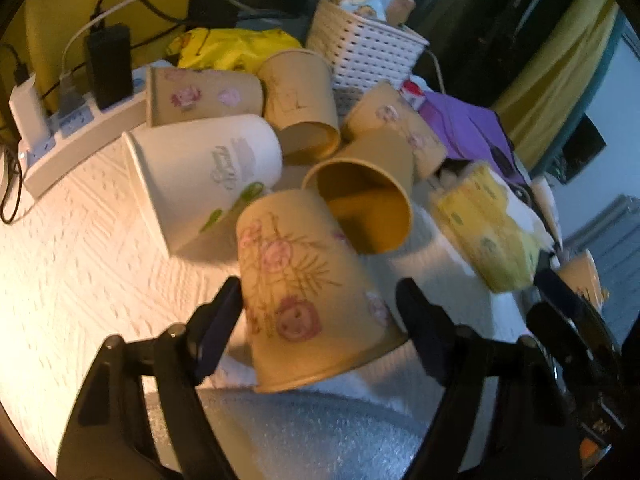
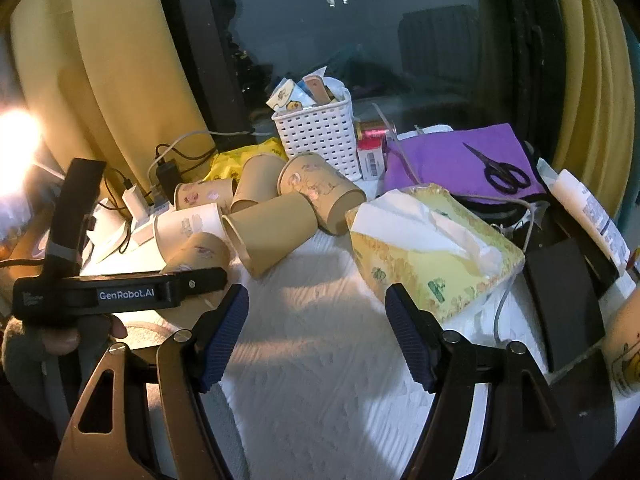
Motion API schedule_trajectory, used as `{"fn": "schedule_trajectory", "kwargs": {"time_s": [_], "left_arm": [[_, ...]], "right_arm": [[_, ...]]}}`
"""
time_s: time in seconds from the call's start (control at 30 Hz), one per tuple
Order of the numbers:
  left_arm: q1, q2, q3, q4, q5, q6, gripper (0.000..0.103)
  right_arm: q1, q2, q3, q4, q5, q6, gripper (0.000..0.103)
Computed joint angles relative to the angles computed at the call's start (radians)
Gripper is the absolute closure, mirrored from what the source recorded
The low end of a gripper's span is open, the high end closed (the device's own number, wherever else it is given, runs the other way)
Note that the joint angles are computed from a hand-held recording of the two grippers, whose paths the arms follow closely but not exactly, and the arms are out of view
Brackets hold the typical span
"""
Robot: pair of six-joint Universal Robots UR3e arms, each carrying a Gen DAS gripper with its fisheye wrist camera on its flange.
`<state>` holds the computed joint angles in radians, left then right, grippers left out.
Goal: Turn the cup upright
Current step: 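Close the right gripper on the tan cup's body and lift it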
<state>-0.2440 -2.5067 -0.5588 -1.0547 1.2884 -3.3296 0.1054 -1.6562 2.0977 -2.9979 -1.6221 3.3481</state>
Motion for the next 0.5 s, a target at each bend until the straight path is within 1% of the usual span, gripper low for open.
{"fn": "schedule_trajectory", "kwargs": {"time_s": [0.17,0.3,0.33,0.4,0.5], "left_arm": [[0.008,0.072,-0.088,-0.008,-0.044,0.106,0.028],[0.019,0.172,-0.233,0.018,-0.1,0.163,0.028],[0.018,0.176,-0.236,0.021,-0.108,0.171,0.028],[0.023,0.225,-0.301,0.033,-0.143,0.202,0.028],[0.02,0.323,-0.426,0.068,-0.163,0.254,0.028]], "right_arm": [[0.021,-0.021,0.015,0.01,-0.016,0.021,0.029],[0.055,-0.038,0.017,0.025,-0.044,0.039,0.029],[0.061,-0.042,0.018,0.028,-0.049,0.04,0.029],[0.08,-0.055,0.017,0.042,-0.067,0.046,0.029],[0.112,-0.076,0.023,0.061,-0.099,0.06,0.029]]}}
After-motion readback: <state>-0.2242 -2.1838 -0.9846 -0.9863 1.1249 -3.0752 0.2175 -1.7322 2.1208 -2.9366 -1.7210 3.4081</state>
